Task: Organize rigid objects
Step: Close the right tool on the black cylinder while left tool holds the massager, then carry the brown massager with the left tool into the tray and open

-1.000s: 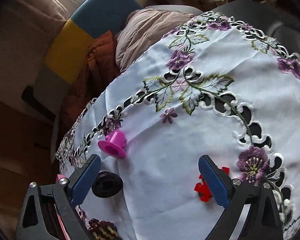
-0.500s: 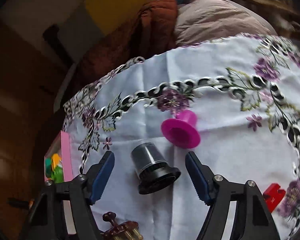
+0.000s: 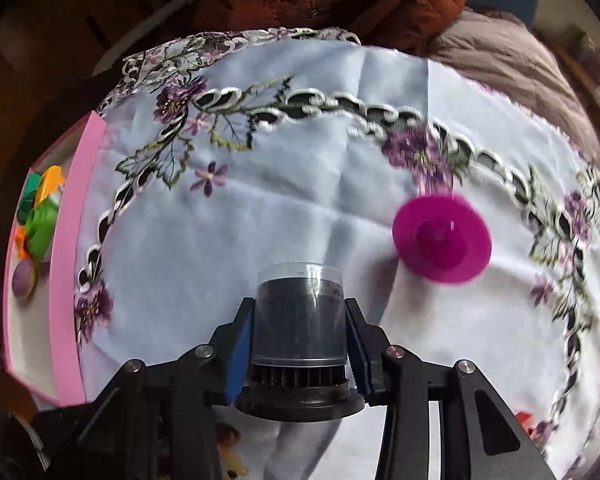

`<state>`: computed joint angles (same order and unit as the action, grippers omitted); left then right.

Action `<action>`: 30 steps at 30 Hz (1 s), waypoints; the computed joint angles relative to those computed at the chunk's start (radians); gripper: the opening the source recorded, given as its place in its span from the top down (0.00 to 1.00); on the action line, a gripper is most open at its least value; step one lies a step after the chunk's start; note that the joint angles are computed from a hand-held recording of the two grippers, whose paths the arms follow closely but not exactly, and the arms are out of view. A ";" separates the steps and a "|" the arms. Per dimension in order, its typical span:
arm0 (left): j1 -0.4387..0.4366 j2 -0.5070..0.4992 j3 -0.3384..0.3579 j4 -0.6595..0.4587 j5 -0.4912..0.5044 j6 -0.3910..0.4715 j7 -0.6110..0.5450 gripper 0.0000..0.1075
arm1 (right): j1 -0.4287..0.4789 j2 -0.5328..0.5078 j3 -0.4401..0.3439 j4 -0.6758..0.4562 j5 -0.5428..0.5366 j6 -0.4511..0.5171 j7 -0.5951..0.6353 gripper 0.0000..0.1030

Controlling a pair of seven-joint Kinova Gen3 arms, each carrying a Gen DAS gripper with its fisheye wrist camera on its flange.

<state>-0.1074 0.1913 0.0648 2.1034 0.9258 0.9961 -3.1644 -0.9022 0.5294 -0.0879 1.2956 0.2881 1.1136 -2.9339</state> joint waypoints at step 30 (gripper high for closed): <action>-0.099 -0.144 -0.127 -0.017 -0.020 0.174 -0.008 0.68 | -0.119 -0.035 0.006 0.168 0.256 -0.108 -0.196 0.57</action>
